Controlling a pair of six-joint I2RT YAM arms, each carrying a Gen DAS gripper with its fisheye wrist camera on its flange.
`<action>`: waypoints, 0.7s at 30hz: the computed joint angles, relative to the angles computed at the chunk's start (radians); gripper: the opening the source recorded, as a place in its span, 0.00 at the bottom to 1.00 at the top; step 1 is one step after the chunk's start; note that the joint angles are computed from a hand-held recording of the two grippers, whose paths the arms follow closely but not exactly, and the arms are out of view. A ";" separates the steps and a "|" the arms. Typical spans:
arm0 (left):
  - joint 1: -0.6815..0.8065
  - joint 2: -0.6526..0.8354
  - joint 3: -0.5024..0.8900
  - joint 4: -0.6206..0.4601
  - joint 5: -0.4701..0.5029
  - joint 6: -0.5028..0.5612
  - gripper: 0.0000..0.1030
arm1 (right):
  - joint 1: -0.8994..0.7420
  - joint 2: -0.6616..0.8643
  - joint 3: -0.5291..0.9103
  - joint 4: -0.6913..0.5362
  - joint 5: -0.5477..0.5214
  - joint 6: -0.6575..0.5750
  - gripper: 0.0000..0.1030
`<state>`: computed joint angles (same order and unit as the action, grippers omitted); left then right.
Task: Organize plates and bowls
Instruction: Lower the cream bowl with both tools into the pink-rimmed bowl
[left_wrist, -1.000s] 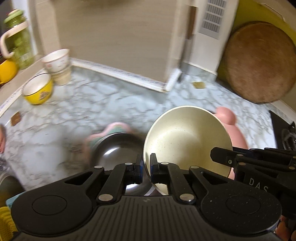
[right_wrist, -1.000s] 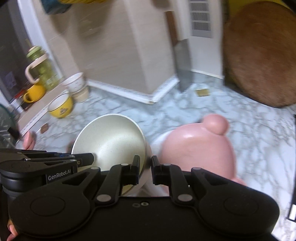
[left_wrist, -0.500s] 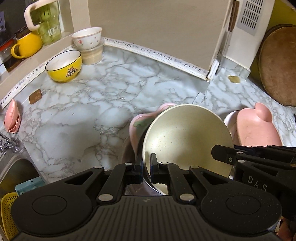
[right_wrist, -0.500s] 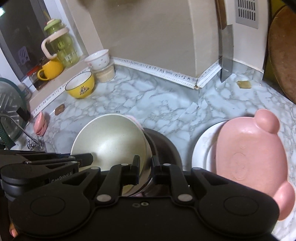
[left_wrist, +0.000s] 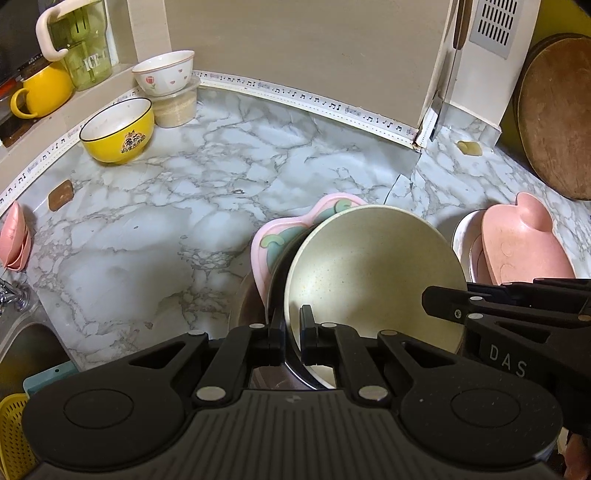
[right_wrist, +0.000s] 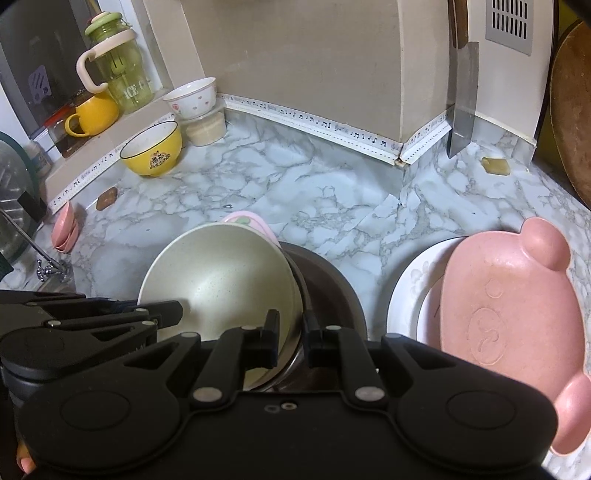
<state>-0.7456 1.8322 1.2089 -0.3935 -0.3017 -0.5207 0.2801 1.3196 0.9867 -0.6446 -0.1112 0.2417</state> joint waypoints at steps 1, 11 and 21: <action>0.002 0.001 0.000 0.001 0.003 0.003 0.06 | -0.003 0.001 -0.001 0.001 -0.002 -0.001 0.14; 0.034 -0.014 -0.016 0.016 0.064 0.032 0.07 | -0.033 0.008 -0.003 0.011 -0.040 0.018 0.14; 0.037 -0.043 -0.039 0.036 0.081 0.063 0.11 | -0.049 -0.006 -0.001 -0.009 -0.039 0.002 0.15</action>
